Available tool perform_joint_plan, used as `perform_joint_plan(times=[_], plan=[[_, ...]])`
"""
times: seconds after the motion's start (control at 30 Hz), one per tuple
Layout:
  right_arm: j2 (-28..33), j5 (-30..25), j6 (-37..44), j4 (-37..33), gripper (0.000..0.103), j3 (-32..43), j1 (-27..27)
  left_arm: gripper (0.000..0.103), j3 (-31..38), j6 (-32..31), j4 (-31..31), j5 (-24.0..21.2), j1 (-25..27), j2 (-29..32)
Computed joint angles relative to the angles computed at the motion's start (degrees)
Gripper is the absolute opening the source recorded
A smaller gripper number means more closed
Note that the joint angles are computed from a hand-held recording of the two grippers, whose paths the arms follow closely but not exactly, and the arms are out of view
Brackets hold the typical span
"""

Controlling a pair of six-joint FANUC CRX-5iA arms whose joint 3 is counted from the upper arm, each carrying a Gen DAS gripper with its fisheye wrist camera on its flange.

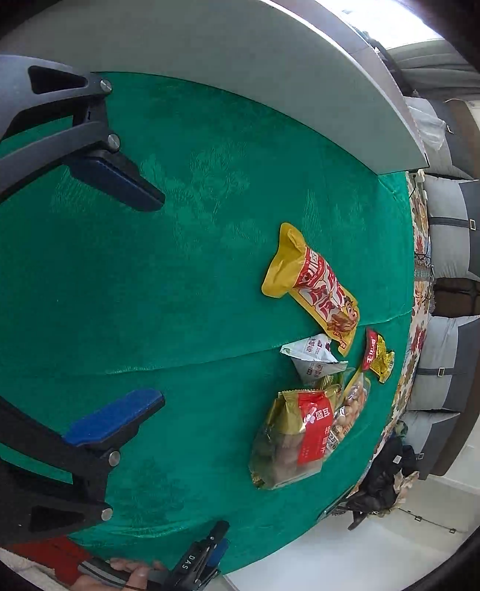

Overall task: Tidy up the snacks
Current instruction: 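Move both tools back over the snacks on the bed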

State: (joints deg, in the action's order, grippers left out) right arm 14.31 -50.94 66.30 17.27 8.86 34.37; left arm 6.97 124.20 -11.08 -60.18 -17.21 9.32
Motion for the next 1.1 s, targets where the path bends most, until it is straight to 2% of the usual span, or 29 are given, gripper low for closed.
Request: perform_joint_plan(times=[0.13, 0.2, 0.27, 0.33, 0.4, 0.53, 0.6, 0.67, 0.7, 0.77, 0.8, 0.83, 0.87, 0.93, 1.1], plan=[[-1.05, 2.21, -1.39, -0.42, 0.078, -1.85, -0.23, 0.097, 1.86, 2.28, -4.99, -1.56, -1.53, 2.09], [-0.94, 2.01, -0.76, -2.72, 0.081, -1.12, -1.00, 0.103, 1.69, 1.55, -5.53, -1.10, -1.56, 2.18], [-0.88, 2.02, -1.26, -2.04, 0.083, -1.44, -0.85, 0.103, 1.18, -0.13, -5.18, -0.23, -1.29, 2.13], [-0.84, 1.98, -1.49, -1.73, 0.083, -1.50, -0.76, 0.103, 1.81, -5.22, -1.65, -1.64, 0.31, 2.70], [-0.88, 2.04, -1.47, -1.88, 0.084, -1.56, -0.80, 0.103, 4.58, -11.21, 2.65, -5.57, 2.70, 4.58], [-0.85, 2.05, -1.43, -1.96, 0.084, -1.53, -0.83, 0.102, 10.04, -15.89, 2.66, -6.20, 5.93, 6.15], [-0.84, 2.05, -1.40, -1.99, 0.084, -1.50, -0.84, 0.102, 14.41, -19.63, 4.73, -7.70, 7.62, 9.11], [-0.82, 2.03, -1.34, -2.09, 0.084, -1.45, -0.85, 0.102, 20.72, -25.84, 8.13, -11.76, 8.97, 14.57], [-0.80, 2.04, -1.29, -2.16, 0.085, -1.42, -0.87, 0.100, 24.15, -28.04, 7.58, -14.09, 8.77, 17.23], [-0.72, 2.05, -1.18, -2.33, 0.085, -1.32, -0.87, 0.091, 30.98, -30.86, 3.95, -18.58, 7.59, 22.17], [-0.72, 2.05, -1.18, -2.33, 0.085, -1.32, -0.87, 0.088, 33.16, -31.53, 3.77, -19.39, 7.60, 23.96], [-0.68, 2.05, -1.08, -2.45, 0.085, -1.23, -0.91, 0.082, 32.94, -30.64, 5.23, -17.40, 8.24, 24.03], [-0.67, 2.03, -1.08, -2.47, 0.085, -1.20, -0.91, 0.077, 33.87, -29.16, 6.15, -17.47, 8.81, 24.77], [-0.66, 2.02, -1.09, -2.45, 0.085, -1.20, -0.91, 0.052, 31.85, -25.37, 10.10, -14.23, 10.33, 24.20], [-0.54, 1.86, -0.89, -2.62, 0.086, -0.97, -0.97, 0.048, 23.10, -14.94, 8.88, -8.46, 10.27, 18.51]])
